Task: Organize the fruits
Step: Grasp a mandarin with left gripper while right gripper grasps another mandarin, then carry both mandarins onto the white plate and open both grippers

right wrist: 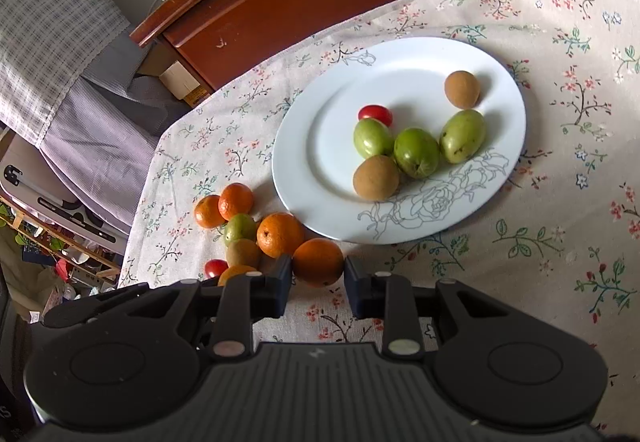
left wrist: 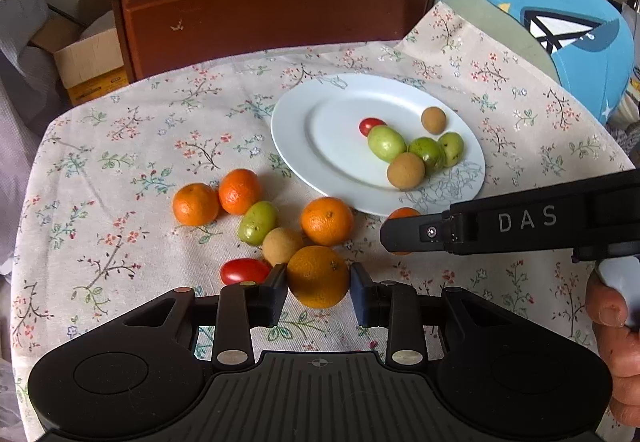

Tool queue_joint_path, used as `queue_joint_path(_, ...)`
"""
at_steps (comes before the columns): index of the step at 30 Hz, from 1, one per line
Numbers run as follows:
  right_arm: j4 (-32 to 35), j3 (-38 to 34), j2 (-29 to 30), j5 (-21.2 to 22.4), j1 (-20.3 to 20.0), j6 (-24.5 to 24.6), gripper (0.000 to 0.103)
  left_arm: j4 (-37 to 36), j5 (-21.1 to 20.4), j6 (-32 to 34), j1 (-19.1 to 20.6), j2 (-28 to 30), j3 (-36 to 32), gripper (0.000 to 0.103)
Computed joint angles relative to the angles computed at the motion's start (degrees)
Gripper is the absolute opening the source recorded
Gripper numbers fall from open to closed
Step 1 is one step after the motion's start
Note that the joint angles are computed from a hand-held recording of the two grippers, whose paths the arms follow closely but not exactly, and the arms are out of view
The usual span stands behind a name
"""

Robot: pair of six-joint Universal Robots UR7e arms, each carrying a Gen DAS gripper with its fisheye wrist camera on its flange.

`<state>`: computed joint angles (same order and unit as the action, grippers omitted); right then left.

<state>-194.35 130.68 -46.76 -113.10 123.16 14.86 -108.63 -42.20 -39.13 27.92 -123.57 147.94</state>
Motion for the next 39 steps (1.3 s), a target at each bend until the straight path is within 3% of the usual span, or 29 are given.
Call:
queue_joint_path(9, -2.5, 0.2, -1.4, 0.9, 0.8, -1.3, 0.029, 3.7, 4.3, -3.9, -4.0, -2.2, -1.5, 0.031)
queue_joint_path(20, -6.3, -0.3, -3.6, -0.3, 1.8, -3.8, 0.029, -2.7, 6.6, 0.2, -5.1, -0.1, -3.4, 0.031)
queue_joint_path(31, -9.4, -1.8, -6.2, -2.8, 1.4, -7.5, 0.029, -21.1, 4.7, 14.6, 0.2, 8.8, -6.3, 0.031)
queue_joint_path(39, -7.9, -1.8, -5.9, -1.1, -2.0, -4.0, 0.029, -29.6, 1.8, 19.5, 5.0, 13.5, -6.5, 0.031)
